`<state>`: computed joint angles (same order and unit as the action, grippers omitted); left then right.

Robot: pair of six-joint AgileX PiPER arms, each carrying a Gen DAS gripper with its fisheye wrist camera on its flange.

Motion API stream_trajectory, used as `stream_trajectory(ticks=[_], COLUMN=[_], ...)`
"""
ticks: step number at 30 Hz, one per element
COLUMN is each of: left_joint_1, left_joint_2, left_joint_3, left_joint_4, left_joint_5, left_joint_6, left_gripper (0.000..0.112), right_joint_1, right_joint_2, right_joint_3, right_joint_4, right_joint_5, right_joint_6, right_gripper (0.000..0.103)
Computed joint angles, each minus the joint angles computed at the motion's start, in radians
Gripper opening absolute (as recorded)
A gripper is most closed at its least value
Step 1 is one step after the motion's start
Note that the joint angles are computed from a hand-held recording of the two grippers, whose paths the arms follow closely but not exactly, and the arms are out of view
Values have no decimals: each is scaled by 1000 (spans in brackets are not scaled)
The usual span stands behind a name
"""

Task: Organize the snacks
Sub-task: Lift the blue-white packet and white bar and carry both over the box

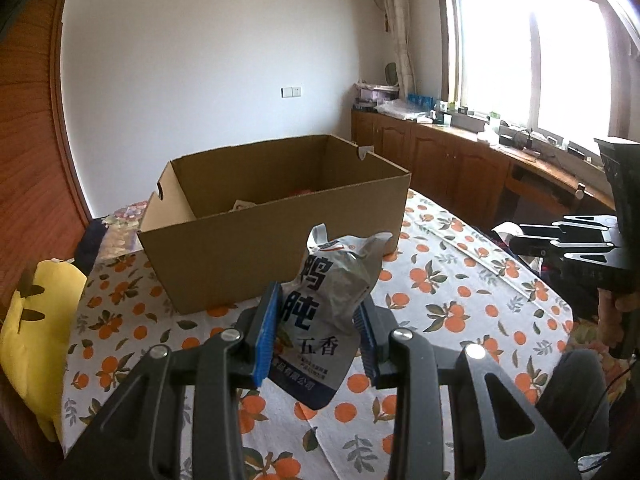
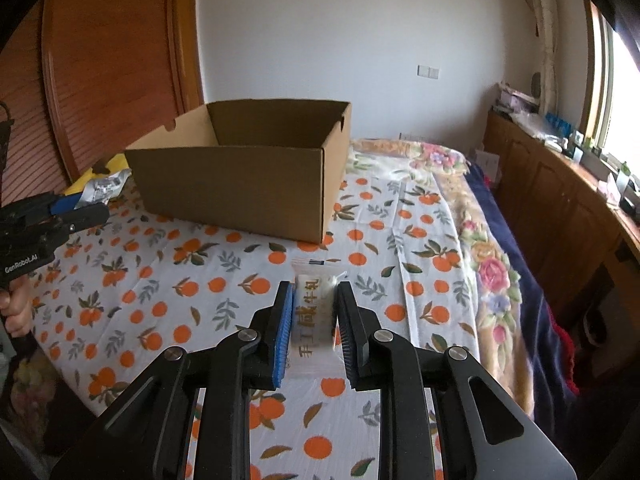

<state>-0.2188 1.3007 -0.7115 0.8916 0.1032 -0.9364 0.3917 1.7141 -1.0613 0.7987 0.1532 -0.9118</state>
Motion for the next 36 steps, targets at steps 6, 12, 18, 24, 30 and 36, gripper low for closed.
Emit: stream_trajectory(ticks=[6, 12, 18, 24, 30, 36], left_joint_1=[-35, -54, -28, 7, 45, 101], left_joint_2=[-50, -87, -116, -107, -77, -13], left_joint_3=[23, 38, 29, -12, -61, -124], left_joint_4=[126, 188, 144, 89, 14, -152], left_joint_5=[32, 56, 52, 50, 33, -15], left_joint_6=[-138, -215, -189, -130, -47, 132], left_gripper=[34, 34, 34, 34, 34, 34], right_joint_1=[0, 13, 21, 51, 98, 132], right_joint_2=[-63, -102, -119, -107, -65, 7], right_joint_3=[53, 76, 59, -10, -104, -216], right_joint_4=[86, 44, 49, -50, -213, -336], right_joint_5=[-8, -11, 8, 27, 37, 60], right_joint_6=[-81, -44, -48, 51, 197, 315], right_gripper=[20, 20, 20, 20, 20, 20])
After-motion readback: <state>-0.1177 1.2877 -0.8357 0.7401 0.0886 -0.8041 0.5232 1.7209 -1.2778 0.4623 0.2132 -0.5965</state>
